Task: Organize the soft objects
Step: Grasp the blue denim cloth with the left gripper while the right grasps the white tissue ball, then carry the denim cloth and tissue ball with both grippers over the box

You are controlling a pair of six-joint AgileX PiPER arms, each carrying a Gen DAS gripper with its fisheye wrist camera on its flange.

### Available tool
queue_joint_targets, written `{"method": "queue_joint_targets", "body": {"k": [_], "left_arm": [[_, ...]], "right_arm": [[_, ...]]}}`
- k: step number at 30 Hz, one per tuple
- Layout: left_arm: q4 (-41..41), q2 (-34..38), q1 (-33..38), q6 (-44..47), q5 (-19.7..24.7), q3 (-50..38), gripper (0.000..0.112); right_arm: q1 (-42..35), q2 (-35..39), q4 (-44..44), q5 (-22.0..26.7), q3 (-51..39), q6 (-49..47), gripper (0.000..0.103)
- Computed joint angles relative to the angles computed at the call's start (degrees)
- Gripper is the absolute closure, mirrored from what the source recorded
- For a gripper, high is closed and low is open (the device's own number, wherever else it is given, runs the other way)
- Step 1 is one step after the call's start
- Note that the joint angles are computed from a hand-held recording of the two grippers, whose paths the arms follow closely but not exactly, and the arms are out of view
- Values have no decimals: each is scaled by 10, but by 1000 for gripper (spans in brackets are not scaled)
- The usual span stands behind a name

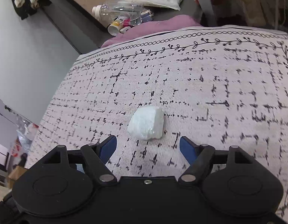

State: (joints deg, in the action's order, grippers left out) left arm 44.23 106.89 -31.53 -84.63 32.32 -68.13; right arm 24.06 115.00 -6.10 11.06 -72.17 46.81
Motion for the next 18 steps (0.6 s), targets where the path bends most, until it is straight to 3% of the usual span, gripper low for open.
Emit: {"method": "queue_joint_targets", "body": {"k": [5, 9, 11, 13, 18], "left_arm": [[-32, 29, 16, 21, -11, -20, 31], [-52, 49, 18, 39, -5, -36, 35], [-48, 56, 15, 30, -2, -41, 47], [-34, 57, 9, 16, -1, -41, 63], [-60, 22, 9, 22, -10, -21, 73]], "right_arm": [[13, 35, -155, 21, -40, 121, 32], [18, 50, -230, 41, -63, 187, 38], [21, 53, -268, 47, -67, 216, 54], [21, 49, -279, 41, -60, 229, 54], [28, 4, -320, 42, -17, 281, 55]]}}
